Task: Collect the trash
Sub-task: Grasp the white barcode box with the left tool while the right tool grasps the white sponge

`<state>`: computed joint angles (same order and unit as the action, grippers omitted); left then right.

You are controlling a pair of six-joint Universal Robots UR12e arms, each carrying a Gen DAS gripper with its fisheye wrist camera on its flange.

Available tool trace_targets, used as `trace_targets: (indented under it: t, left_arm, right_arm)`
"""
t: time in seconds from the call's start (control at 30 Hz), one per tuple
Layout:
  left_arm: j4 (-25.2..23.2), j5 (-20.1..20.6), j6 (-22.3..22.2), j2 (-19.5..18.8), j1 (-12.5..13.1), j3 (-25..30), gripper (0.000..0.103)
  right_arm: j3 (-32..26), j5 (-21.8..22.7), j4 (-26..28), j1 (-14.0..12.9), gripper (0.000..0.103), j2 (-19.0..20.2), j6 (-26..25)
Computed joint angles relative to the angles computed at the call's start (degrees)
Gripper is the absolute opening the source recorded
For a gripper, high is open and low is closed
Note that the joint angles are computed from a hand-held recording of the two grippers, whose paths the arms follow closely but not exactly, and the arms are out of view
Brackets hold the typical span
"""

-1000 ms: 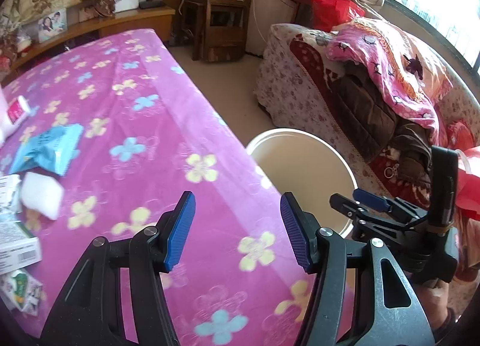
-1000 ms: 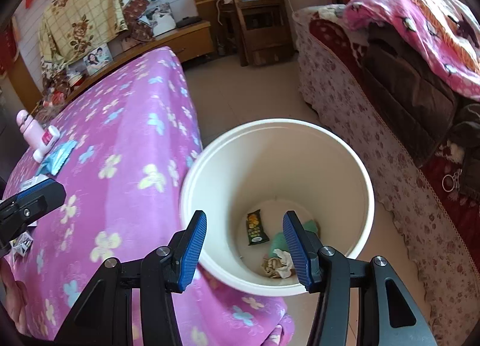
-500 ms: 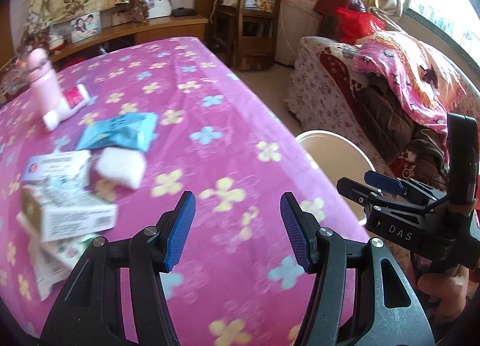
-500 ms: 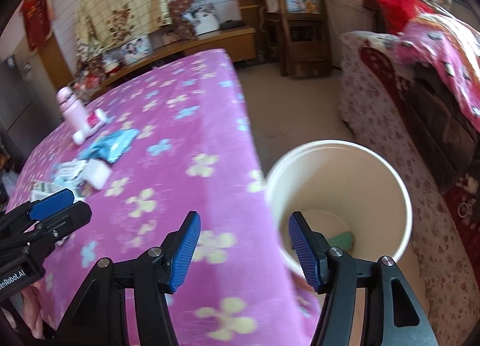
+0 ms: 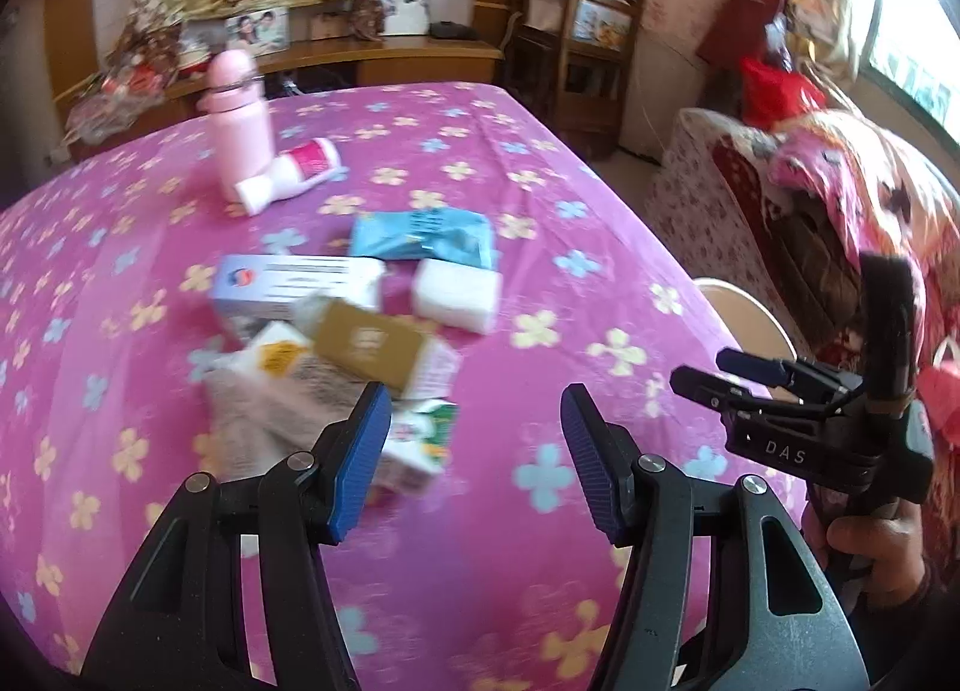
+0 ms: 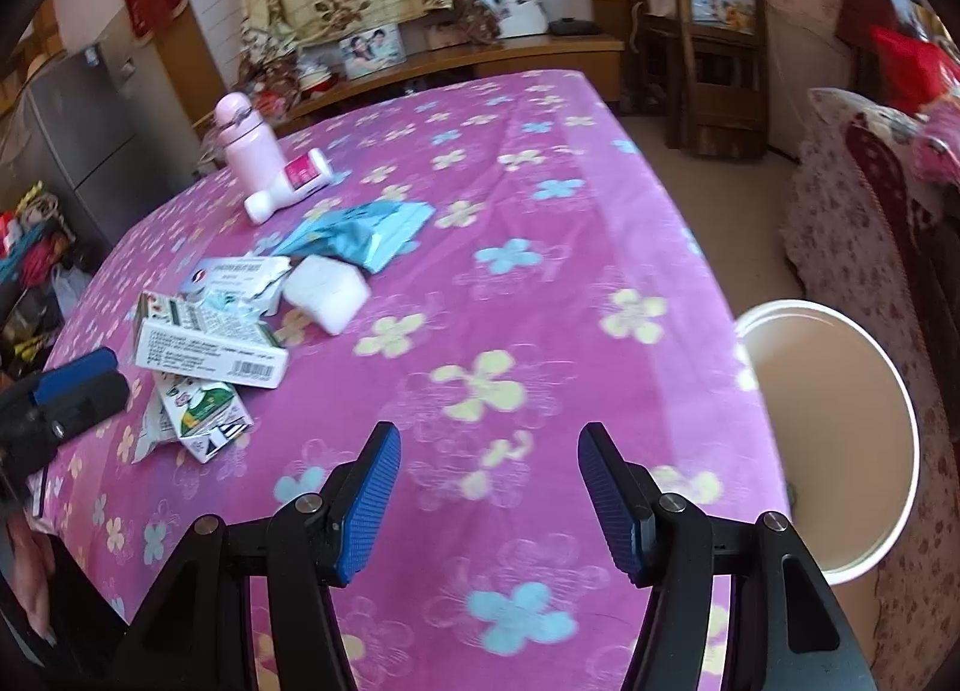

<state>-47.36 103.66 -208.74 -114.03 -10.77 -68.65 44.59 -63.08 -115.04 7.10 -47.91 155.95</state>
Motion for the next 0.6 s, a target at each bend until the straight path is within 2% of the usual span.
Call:
trace_targets:
  t: [0.13,0.3,0.37,0.43,0.47,0.5,0.53,0.6]
  left_arm:
    - [3.1,1.8,-2.0,2.1,1.5,-2.8,0.058]
    - [5.4,3.0,-8.0,3.1,3.8,-4.1,0.058]
    - [2.3,3.3,-9.2,2.4,4.4,-2.8,0.058]
    - [0.2,1.0,-10.4,1.6,5.2,-2.1,0.058]
    - [0.2,-1.8,-11.2,1.5,5.6,-2.4,0.057]
    - [1.0,-4.3,-11.3,1.5,5.9,-2.9,0.057]
    - [4.2,-7.0,-11.0,1.8,6.0,-4.2,0.057]
    - [5.0,-10.2,-8.4,1.7,5.4,-4.5,0.057]
  right_arm:
    - [-0.3,0.2,0.9,0.4,0.059,0.3,-0.5]
    - [-1.1,0.2,2.1,0.4,0.06,0.7,-0.1]
    - [-1.5,0.0,2.5,0.4,0.06,0.9,0.0]
    - [-1.7,-0.1,2.8,0.4,0.06,1.1,0.1]
    - [-1.7,-0.1,2.7,0.3,0.06,1.1,0.1]
    - [-1.8,-0.1,2.7,0.3,0.06,1.1,0.2]
    - [-1.9,-0.2,2.6,0.2,0.06,1.2,0.3]
    - [-2.1,-0.5,2.3,0.2,0.06,1.3,0.5]
